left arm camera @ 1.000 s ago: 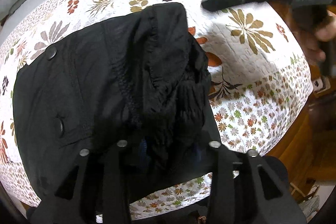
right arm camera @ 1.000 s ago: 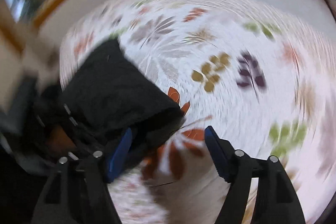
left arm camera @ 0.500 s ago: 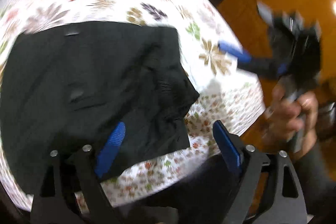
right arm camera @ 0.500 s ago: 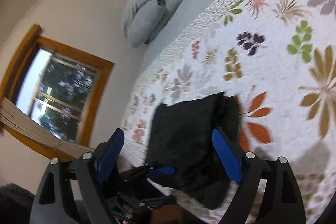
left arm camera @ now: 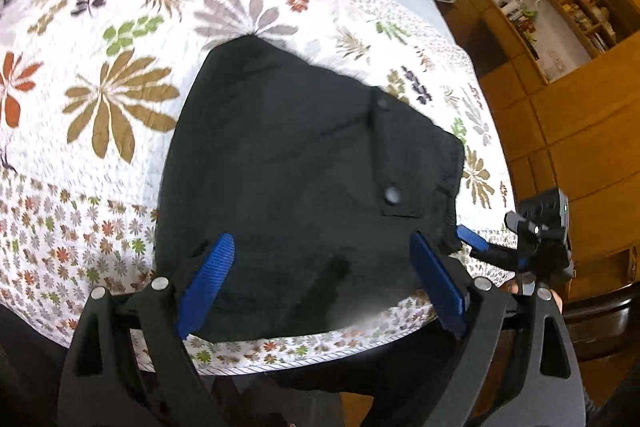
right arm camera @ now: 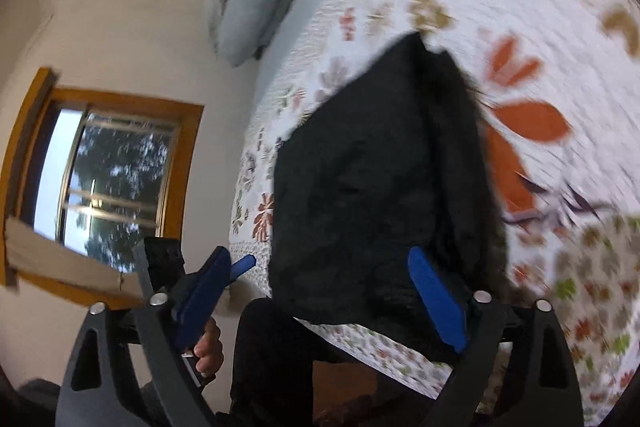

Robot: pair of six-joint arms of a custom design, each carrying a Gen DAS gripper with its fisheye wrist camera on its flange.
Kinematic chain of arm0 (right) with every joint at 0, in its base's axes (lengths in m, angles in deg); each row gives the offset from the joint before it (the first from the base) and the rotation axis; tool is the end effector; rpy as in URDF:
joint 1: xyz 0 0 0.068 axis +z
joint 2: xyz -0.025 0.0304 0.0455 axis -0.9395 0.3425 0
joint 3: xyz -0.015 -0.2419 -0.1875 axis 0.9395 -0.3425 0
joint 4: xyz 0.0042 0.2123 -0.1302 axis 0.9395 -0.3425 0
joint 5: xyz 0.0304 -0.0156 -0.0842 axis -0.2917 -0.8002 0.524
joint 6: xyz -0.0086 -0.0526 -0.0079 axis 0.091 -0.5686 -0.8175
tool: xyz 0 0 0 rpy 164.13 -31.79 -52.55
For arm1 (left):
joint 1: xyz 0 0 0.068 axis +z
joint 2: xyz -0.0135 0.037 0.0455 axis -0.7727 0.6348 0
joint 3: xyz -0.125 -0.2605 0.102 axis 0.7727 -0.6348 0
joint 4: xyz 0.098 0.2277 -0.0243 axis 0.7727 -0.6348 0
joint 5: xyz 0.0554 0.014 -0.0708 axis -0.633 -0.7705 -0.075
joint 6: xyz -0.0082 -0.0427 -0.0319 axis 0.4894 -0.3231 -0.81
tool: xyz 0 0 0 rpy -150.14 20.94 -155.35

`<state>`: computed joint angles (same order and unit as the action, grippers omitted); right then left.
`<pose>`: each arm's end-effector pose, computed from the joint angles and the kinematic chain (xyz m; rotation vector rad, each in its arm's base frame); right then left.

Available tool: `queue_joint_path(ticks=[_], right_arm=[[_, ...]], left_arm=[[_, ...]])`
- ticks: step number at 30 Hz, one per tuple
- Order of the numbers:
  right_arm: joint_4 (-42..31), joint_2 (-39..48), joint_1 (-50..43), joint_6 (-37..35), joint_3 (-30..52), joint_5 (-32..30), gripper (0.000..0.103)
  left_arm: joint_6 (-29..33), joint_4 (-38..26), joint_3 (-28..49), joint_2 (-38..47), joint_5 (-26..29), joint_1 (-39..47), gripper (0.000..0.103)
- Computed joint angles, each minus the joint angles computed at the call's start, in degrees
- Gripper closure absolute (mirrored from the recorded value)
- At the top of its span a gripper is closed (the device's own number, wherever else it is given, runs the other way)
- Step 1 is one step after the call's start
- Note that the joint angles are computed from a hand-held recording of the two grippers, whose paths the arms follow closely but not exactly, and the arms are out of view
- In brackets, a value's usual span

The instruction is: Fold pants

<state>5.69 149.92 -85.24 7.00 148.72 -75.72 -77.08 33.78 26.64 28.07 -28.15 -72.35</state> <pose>0.2814 -0.0450 0.1759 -0.2343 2.5861 1.5871 0.1127 -0.0499 0.2176 -0.5129 2.5640 -0.6305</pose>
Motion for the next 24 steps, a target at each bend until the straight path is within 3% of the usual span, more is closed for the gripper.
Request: queue_joint_path(ticks=[1, 4, 8, 10, 13, 17, 20, 24], right_arm=[[1.8, -0.4, -0.3, 0.8, -1.1, 0.9, 0.02], [6.1, -2.1, 0.5, 3.8, -3.2, 1.8, 0.021], [7.0, -4.7, 1.7, 7.9, -3.1, 2.4, 0.017], [7.1, -7.2, 1.5, 10.4, -2.2, 2.3, 0.011], [6.5, -9.2, 1.0, 13.0, 0.7, -0.2, 0.011], [10.2, -8.4, 3.9, 21.3, 5.5, -3.0, 0.011], [17.3, -6.5, 7.5, 29.1, 7.3, -2.7, 0.011], [24.9, -1.5, 10.6, 37.4, 9.1, -0.7, 0.011]], left_arm=[[2.9, 0.2, -0.7, 0.8, 2.6, 3.5, 0.014], [5.2, 1.2, -1.8, 2.8, 2.8, 4.7, 0.014], [6.7, -3.5, 1.8, 1.8, -1.6, 1.3, 0.014], [6.3, -8.8, 6.0, 0.9, -8.1, -3.5, 0.014], [6.8, -16.2, 13.4, 0.1, -18.2, -11.5, 0.014], [7.7, -22.8, 20.5, 1.2, -26.5, -17.4, 0.014], [9.3, -24.9, 23.4, 2.4, -27.8, -16.9, 0.013], [15.2, -24.0, 23.5, 2.9, -24.4, -9.8, 0.013]])
